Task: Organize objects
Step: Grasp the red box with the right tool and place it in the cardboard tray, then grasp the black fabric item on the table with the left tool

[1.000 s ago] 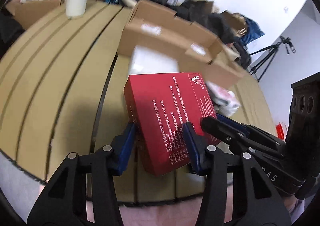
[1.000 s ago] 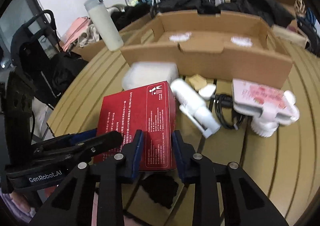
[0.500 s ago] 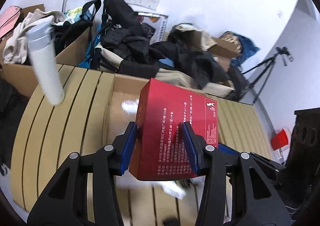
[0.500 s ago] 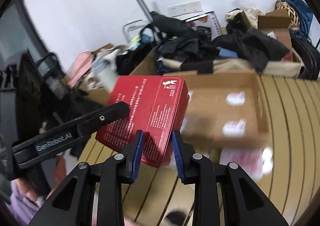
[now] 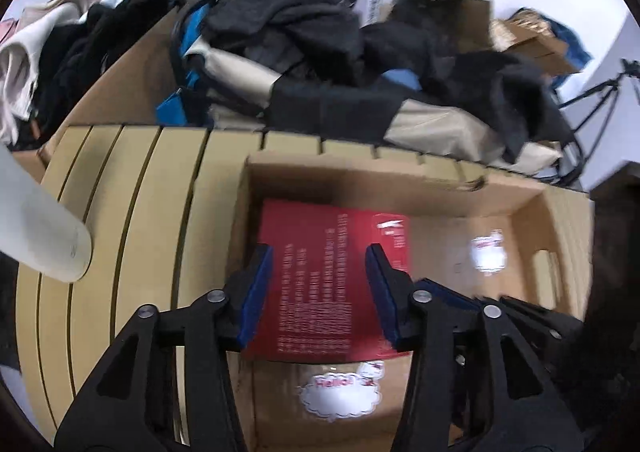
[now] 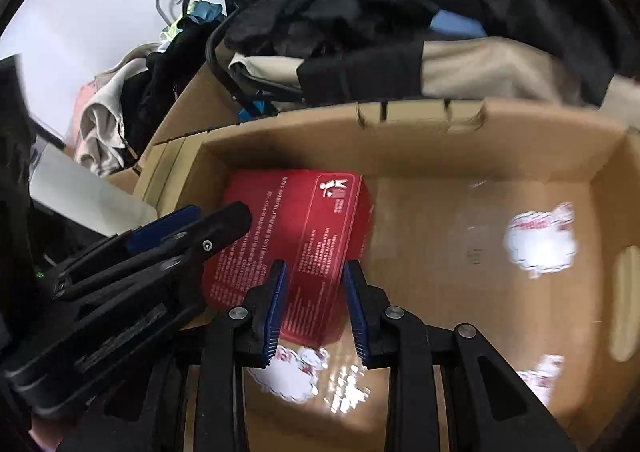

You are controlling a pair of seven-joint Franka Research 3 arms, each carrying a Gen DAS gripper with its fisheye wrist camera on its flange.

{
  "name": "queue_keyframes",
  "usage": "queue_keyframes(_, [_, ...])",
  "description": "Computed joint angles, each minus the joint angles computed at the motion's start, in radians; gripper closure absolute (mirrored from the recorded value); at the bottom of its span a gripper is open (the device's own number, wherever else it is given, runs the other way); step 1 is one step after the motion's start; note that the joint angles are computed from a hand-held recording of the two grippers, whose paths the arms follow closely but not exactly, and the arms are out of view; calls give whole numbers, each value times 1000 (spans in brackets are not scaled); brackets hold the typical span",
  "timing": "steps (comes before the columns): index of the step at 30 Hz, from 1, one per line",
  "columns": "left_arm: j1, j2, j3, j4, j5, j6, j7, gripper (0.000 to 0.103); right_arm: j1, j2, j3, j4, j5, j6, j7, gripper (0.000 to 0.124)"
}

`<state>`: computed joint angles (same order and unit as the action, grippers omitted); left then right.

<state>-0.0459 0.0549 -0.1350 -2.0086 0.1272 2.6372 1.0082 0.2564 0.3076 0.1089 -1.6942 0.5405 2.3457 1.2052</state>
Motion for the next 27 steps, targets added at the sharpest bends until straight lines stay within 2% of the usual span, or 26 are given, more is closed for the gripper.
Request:
queue_keyframes(3, [-3, -51, -1, -4, 27, -15, 32, 53, 3, -41, -6, -37, -28, 62, -43, 90])
queue_keyframes(4, [-4, -75, -1, -5, 54, -34, 17, 48, -5, -63, -7, -48, -21, 63, -66, 90])
queue_keyframes(5, [-4, -107, -2, -7, 91, -62, -10, 36, -15, -92, -9, -64, -11, 63, -91, 90])
queue_keyframes(6, [-4, -144, -4, -12, 126, -94, -30, 30, -22, -126, -16, -85, -10, 69, -112, 86])
queue_keyframes(7, [-1, -185, -7, -18, 161, -128, -41, 21, -26, -163, -24, -108, -20, 75, -131, 76])
queue_keyframes(8, [1, -218, -8, -25, 185, -143, -45, 18, -32, -210, -36, -138, -41, 81, -154, 68])
queue_keyframes(9, [4, -263, -8, -41, 208, -148, -43, 16, -37, -240, -45, -151, -56, 81, -171, 45])
queue_keyframes(10, [9, -301, -11, -48, 233, -169, -45, 10, -45, -279, -57, -171, -72, 75, -191, 35])
queue_keyframes(11, [16, -344, -21, -45, 258, -223, -62, 2, -54, -322, -71, -190, -102, 65, -199, 35])
queue_keyframes(14, [8, -445, -20, -52, 231, -324, -74, 0, -87, -417, -102, -212, -199, 16, -156, 35])
queue_keyframes(17, [-2, -552, -51, -72, 249, -448, -92, 0, -123, -498, -125, -230, -243, -28, -121, 35])
queue_keyframes(21, [-30, -666, -74, -116, 248, -512, -117, 0, -149, -624, -142, -303, -242, -43, -123, 35])
queue_keyframes(27, [-100, -861, -118, -221, 239, -612, -141, 0, -152, -884, -187, -495, -193, -64, -228, 35])
